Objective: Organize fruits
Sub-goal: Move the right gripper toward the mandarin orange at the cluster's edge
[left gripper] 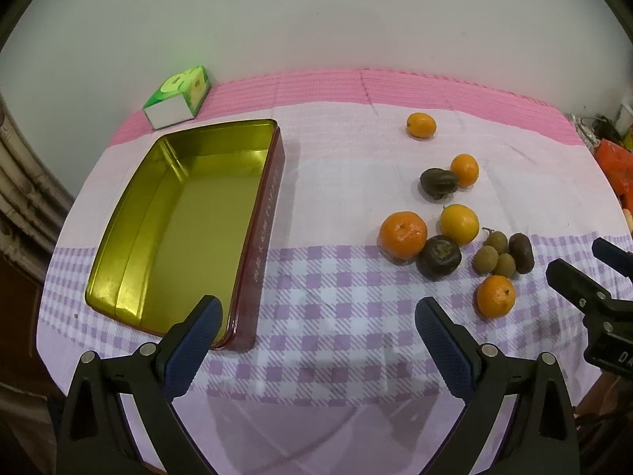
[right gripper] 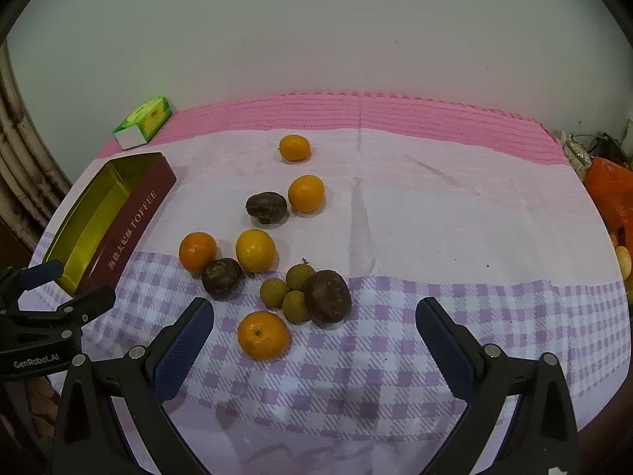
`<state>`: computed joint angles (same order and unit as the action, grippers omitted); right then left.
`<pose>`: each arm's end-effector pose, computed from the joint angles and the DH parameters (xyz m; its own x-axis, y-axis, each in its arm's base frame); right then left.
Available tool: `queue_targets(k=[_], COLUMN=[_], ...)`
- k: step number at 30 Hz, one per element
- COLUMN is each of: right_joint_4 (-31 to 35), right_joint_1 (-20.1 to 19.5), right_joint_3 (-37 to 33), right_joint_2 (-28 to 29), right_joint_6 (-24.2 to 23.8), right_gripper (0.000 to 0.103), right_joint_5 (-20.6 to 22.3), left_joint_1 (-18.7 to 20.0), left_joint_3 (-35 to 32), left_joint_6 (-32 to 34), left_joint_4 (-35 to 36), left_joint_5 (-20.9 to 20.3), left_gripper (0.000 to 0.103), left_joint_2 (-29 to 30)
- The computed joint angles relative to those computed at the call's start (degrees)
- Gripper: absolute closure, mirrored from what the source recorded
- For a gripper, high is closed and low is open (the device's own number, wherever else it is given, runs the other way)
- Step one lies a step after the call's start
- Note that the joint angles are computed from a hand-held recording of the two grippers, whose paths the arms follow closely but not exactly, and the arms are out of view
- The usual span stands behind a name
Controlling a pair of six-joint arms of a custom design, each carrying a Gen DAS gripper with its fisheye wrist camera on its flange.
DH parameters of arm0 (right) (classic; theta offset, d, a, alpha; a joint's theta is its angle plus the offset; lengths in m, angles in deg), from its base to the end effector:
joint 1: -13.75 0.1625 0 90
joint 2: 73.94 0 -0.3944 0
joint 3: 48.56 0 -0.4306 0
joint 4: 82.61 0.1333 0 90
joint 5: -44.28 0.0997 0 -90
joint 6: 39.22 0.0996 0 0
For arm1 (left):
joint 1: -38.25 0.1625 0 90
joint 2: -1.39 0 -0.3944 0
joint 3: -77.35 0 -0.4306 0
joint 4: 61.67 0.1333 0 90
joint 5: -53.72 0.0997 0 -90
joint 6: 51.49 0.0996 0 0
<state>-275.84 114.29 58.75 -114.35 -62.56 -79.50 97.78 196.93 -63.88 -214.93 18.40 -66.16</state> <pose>0.1861 -0.5743 0.0145 -0.7472 -0.1560 0.6460 -0.4829 0.7953 -0.3665 -0.0811 -0.5609 0.1505 -0.6721 -0.0288 -0.7399 0.3616 0.8592 -0.3619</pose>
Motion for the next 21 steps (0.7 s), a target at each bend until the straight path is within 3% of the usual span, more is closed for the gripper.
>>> queue_targets(k=[7,21], right_joint_4=[0.9,2.1], right_joint_1=[-0.1,-0.3], right_joint_3=[0.2,0.4], right_joint_2=[-0.2,-0.3], right_joint_6=[-0.1,0.2], right_gripper=[0.002,0.013], right_joint_5=[0.4,1.7], left_joint_1=[0.1,0.2], left_joint_3=[0.1,-0.2], left_joint_6=[-1.3,-2.8], left_joint_4=[0.8,2.3], left_joint_5=[0.1,0.7], left_gripper=[0.005,0.005], left_joint_2=[-0.2,0.2])
